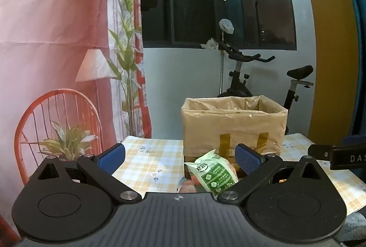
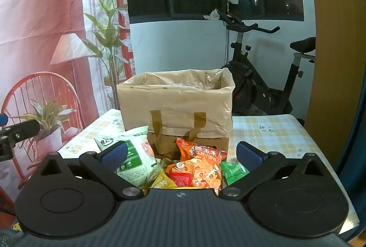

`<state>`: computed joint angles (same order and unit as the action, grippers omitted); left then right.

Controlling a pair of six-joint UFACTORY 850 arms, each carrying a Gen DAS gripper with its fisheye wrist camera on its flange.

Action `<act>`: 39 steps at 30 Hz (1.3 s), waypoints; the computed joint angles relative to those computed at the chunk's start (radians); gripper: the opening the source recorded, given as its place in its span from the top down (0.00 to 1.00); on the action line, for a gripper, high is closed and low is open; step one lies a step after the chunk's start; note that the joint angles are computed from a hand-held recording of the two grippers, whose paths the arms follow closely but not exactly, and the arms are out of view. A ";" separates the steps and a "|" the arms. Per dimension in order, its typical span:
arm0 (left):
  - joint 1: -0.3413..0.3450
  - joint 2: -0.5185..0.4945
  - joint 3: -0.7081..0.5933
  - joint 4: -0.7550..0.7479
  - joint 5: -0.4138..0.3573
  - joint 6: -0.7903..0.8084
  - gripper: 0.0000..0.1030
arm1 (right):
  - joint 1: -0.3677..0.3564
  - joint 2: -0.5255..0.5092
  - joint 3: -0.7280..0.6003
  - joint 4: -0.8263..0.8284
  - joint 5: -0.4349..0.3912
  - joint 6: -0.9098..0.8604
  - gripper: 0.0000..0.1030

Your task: Organize snacks

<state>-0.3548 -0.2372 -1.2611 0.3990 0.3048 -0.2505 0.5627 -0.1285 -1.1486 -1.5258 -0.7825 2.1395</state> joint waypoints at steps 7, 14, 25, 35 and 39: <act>0.006 0.004 0.004 0.005 -0.003 -0.017 0.00 | 0.000 -0.001 0.002 -0.007 -0.001 0.008 0.00; 0.000 0.003 0.004 -0.031 -0.012 0.010 0.00 | 0.000 -0.001 0.003 -0.012 -0.001 0.011 0.00; 0.006 0.004 0.010 0.026 -0.009 -0.044 0.00 | 0.002 -0.002 0.003 -0.013 -0.005 0.015 0.00; 0.009 0.002 0.004 0.073 -0.014 -0.085 0.00 | 0.001 -0.003 0.004 -0.015 -0.004 0.017 0.00; 0.008 0.002 0.004 0.076 -0.016 -0.087 0.00 | 0.002 -0.004 0.003 -0.014 -0.004 0.018 0.00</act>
